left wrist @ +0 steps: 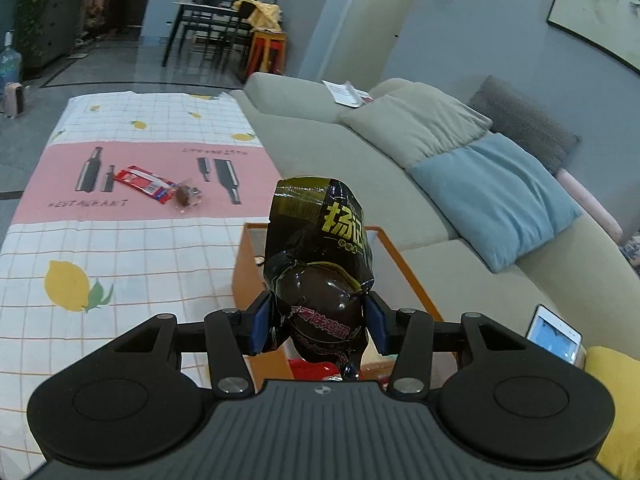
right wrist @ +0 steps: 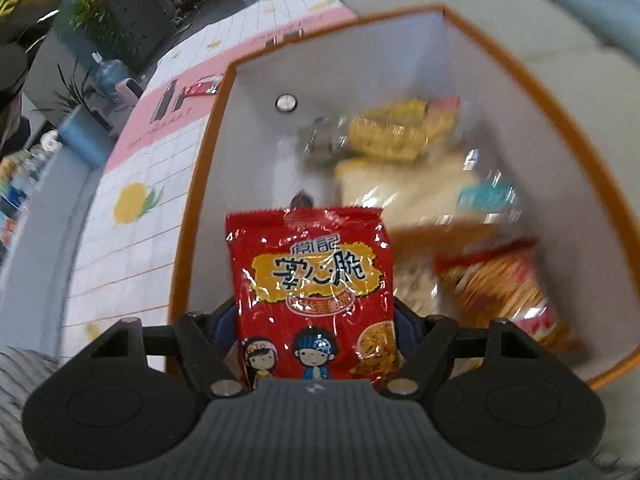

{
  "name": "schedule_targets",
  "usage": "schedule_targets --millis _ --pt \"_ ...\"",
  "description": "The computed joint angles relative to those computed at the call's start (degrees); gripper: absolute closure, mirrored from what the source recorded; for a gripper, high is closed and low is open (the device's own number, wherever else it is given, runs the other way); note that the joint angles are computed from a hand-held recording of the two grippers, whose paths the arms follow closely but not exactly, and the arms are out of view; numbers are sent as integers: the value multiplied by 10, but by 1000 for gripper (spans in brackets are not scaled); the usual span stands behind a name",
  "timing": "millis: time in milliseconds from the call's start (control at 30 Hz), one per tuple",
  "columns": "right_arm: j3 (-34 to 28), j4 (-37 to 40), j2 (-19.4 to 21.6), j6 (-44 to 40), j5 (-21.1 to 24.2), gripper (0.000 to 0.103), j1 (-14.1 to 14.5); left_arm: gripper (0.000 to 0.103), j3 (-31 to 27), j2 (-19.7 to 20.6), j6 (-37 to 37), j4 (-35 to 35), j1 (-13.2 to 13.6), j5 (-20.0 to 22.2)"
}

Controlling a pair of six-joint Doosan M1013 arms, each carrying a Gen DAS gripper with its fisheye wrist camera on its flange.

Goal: Organize snacks
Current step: 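Carry the chip bag into the orange box and open the right gripper, then lower the dark chocolate bag into the box and open the left gripper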

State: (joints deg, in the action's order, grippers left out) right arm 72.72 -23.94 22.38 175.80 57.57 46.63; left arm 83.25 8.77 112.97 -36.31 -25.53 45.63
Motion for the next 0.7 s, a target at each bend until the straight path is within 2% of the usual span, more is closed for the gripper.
schedule_targets --millis 100,267,333,367,467,533,633,700 --pt "20 -24 -17 20 -31 21 4 47 2 -1 9 -10 0 4" --pt "62 -169 -49 185 -20 19 29 47 2 -3 14 0 -5 5" --pt "73 -242 -56 261 23 19 42 47 1 -2 15 0 -7 13" --pt "73 -276 -56 298 64 19 50 47 -1 0 14 2 -9 20" --pt "71 -337 -52 364 175 19 68 47 -9 11 18 -3 -16 53" --pt "80 -363 -55 401 212 19 75 47 -17 20 11 1 -24 78" --pt "78 -375 -51 392 269 19 81 47 -30 36 -9 31 -41 110" --pt "72 -383 -44 363 288 20 83 47 -36 45 -12 63 -54 123"
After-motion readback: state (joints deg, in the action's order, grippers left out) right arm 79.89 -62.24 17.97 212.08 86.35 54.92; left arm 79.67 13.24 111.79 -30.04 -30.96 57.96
